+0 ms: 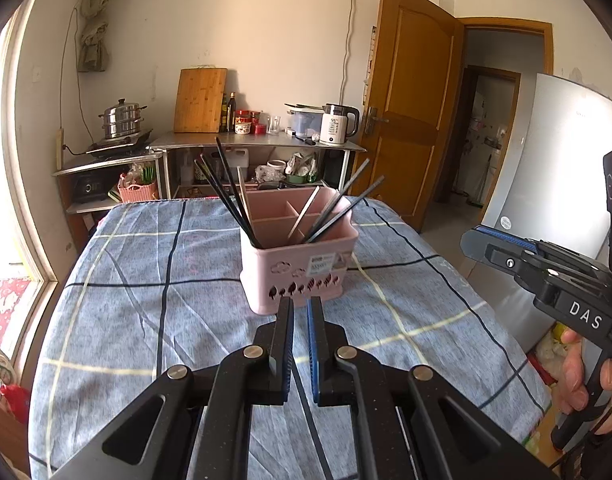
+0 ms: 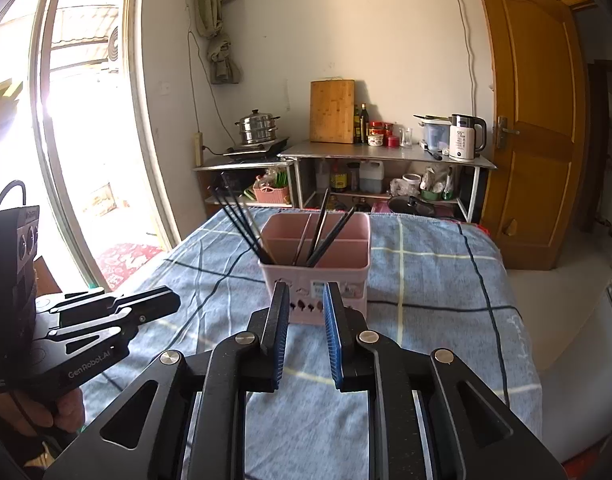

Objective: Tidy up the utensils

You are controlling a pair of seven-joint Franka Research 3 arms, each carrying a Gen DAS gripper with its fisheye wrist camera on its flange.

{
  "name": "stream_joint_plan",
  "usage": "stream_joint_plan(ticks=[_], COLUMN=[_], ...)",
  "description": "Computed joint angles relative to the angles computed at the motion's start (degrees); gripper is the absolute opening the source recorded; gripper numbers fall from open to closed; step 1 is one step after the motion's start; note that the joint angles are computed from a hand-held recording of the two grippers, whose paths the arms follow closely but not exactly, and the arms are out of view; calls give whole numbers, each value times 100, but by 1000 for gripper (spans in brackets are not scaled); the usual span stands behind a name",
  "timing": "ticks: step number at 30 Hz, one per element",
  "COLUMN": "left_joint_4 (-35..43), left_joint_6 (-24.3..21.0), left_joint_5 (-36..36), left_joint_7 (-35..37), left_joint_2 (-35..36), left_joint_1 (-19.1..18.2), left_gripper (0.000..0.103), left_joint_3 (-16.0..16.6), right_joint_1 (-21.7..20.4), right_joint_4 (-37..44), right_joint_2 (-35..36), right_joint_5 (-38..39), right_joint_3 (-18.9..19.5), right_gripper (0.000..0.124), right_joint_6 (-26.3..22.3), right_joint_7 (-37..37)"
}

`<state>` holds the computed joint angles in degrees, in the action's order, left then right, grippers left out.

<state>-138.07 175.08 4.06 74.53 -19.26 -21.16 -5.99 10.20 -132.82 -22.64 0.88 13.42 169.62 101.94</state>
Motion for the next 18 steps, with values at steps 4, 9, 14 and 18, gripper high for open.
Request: stream_joint_plan(ticks=[4,9,14,18], left_joint_4=[-266,-513,-722,-812], left_joint_6=[135,300,373,414], left_joint_5=[150,382,570,720], left_joint_7=[-217,-543,-805,-962], left_joint_2=[-206,-398,-512,-552], left_joint_1=[118,237,279,338], left_gripper=[6,6,6,6], left_joint_3=[-166,-307,-340,-381], right_joint_1=[44,60,180,175], right_joint_4=[-213,-503,-740,-850], right_joint_2=[-201,-436,-572,-634], right_joint_5=[41,55,265,334], right_joint_3=[38,77,17,47], right_gripper=[19,19,19,19], right_joint_6=[-23,32,39,26], right_joint_7=[39,43,29,31])
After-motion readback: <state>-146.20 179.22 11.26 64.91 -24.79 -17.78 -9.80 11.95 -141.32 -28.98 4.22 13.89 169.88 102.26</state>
